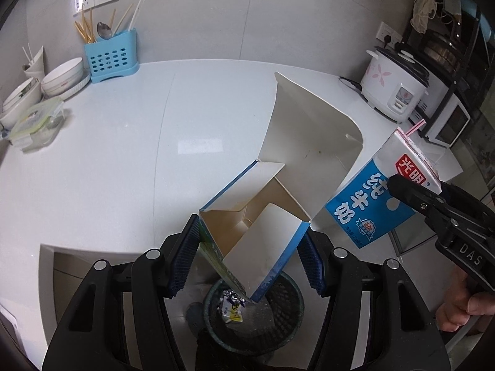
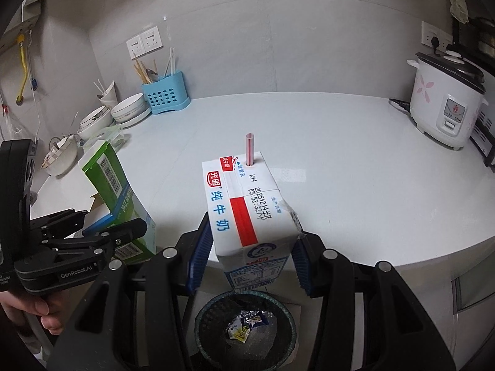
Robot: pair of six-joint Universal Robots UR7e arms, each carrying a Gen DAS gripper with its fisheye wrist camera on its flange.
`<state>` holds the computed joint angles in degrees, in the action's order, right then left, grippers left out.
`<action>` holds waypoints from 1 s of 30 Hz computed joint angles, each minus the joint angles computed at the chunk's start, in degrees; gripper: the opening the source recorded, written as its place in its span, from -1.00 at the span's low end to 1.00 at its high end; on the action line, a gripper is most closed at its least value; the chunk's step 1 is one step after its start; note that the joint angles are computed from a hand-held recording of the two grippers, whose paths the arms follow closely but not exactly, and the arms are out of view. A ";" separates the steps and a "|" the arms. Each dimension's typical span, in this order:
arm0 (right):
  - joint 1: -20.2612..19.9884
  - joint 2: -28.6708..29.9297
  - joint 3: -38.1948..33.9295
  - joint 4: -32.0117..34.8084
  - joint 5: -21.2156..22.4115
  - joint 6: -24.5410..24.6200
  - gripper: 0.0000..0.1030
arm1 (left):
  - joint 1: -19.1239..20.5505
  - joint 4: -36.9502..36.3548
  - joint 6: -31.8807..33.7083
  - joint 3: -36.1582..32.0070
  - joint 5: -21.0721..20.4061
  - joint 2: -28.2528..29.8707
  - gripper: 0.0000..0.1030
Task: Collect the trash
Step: 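Carry the green carton in the left tool toward the bin while the right tool carries the milk carton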
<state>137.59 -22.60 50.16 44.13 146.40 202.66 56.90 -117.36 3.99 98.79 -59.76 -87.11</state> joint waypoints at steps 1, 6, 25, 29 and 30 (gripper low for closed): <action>0.23 -0.20 0.89 -0.03 -0.04 0.60 -0.13 | -0.14 0.11 -0.18 0.63 0.06 -0.49 0.14; 0.88 -1.25 5.17 -0.75 -0.36 2.50 -0.13 | -0.41 0.36 -0.94 4.02 -0.46 -3.16 0.14; -1.30 -0.96 15.60 -0.91 -4.92 11.07 -0.13 | 2.29 -0.48 -1.97 14.45 -0.24 -7.83 0.14; -1.68 0.47 15.58 0.03 -5.57 12.43 -0.13 | 3.09 -1.46 -0.65 16.11 0.02 -8.10 0.14; -1.77 0.85 15.57 0.18 -5.71 12.66 -0.13 | 3.26 -1.67 -0.48 16.36 0.02 -8.11 0.14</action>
